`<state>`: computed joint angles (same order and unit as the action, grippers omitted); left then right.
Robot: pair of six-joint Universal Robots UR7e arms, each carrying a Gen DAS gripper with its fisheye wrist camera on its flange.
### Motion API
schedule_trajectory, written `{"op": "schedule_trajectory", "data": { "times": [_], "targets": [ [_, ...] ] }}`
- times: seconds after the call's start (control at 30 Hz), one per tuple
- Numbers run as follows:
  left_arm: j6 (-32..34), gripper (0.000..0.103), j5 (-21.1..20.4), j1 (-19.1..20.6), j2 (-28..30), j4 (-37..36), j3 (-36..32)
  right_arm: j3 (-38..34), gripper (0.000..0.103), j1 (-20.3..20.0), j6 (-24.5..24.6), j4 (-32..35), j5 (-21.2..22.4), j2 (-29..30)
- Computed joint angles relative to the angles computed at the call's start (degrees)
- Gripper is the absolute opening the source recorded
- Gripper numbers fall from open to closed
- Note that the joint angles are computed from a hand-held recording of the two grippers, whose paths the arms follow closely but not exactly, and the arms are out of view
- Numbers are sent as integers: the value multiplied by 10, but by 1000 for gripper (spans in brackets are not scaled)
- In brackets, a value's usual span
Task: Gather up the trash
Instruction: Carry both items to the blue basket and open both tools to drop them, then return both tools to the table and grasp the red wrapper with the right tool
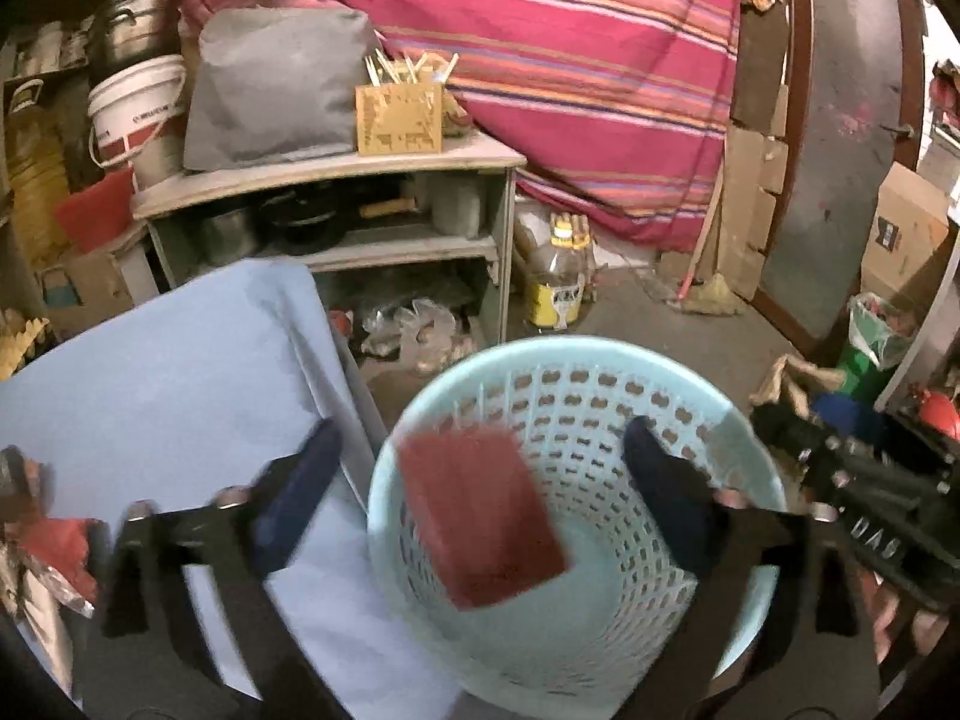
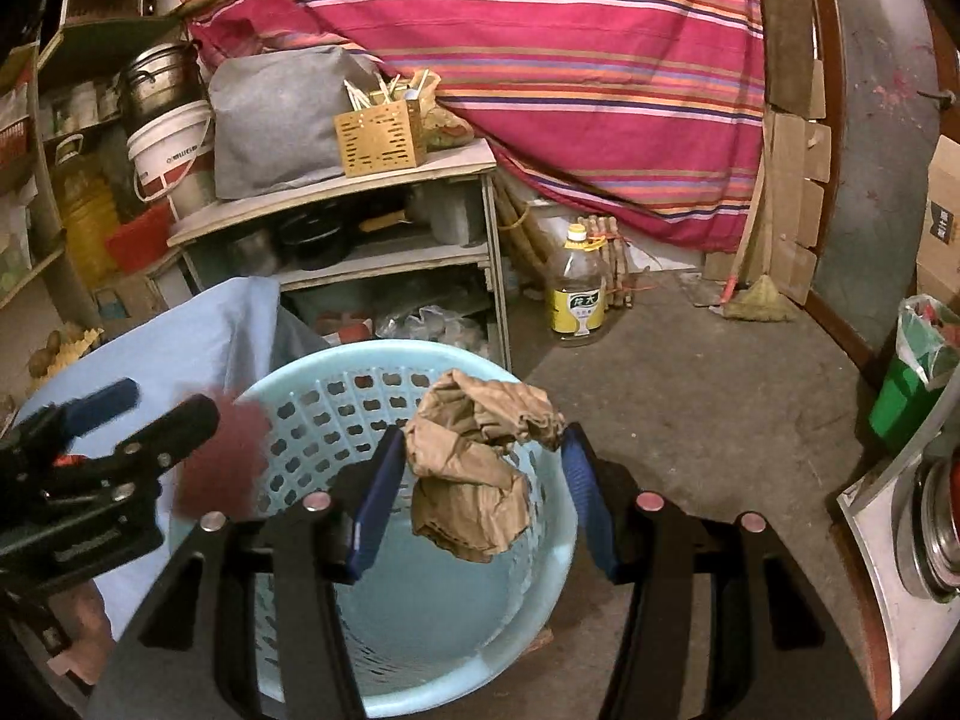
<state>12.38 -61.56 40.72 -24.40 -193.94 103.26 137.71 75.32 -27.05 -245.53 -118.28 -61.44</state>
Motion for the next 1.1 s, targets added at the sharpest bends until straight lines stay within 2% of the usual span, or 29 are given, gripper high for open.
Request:
{"op": "schedule_trajectory", "data": {
  "times": [0.1, 0.3, 0.37, 0.4, 0.43, 0.63, 0.7, 0.87, 0.97, 1.1],
  "targets": [
    [6, 96, -4, 2, -11, -7, 7, -4, 54, 3, -3, 3, -2, 3],
    [5, 98, 19, 16, -51, -40, 47, -21, 56, 25, -1, 12, -8, 21],
    [7, 98, 31, 23, -70, -50, 65, -33, 68, 35, -3, 14, -15, 33],
    [9, 98, 36, 26, -77, -54, 71, -39, 79, 40, -1, 13, -20, 39],
    [15, 98, 47, 30, -89, -64, 84, -44, 81, 44, 2, 9, -24, 46],
    [32, 98, 80, 66, -153, -84, 129, -58, 82, 64, 29, 1, -59, 66],
    [50, 98, 96, 78, -173, -97, 142, -64, 89, 80, 34, -16, -68, 79],
    [95, 98, 134, 123, -225, -127, 158, -99, 89, 126, 27, -39, -98, 130],
    [116, 98, 150, 149, -240, -135, 155, -129, 89, 153, 35, -24, -113, 163],
    [137, 98, 160, 189, -260, -135, 147, -162, 89, 182, 54, 16, -110, 198]
  ]
}}
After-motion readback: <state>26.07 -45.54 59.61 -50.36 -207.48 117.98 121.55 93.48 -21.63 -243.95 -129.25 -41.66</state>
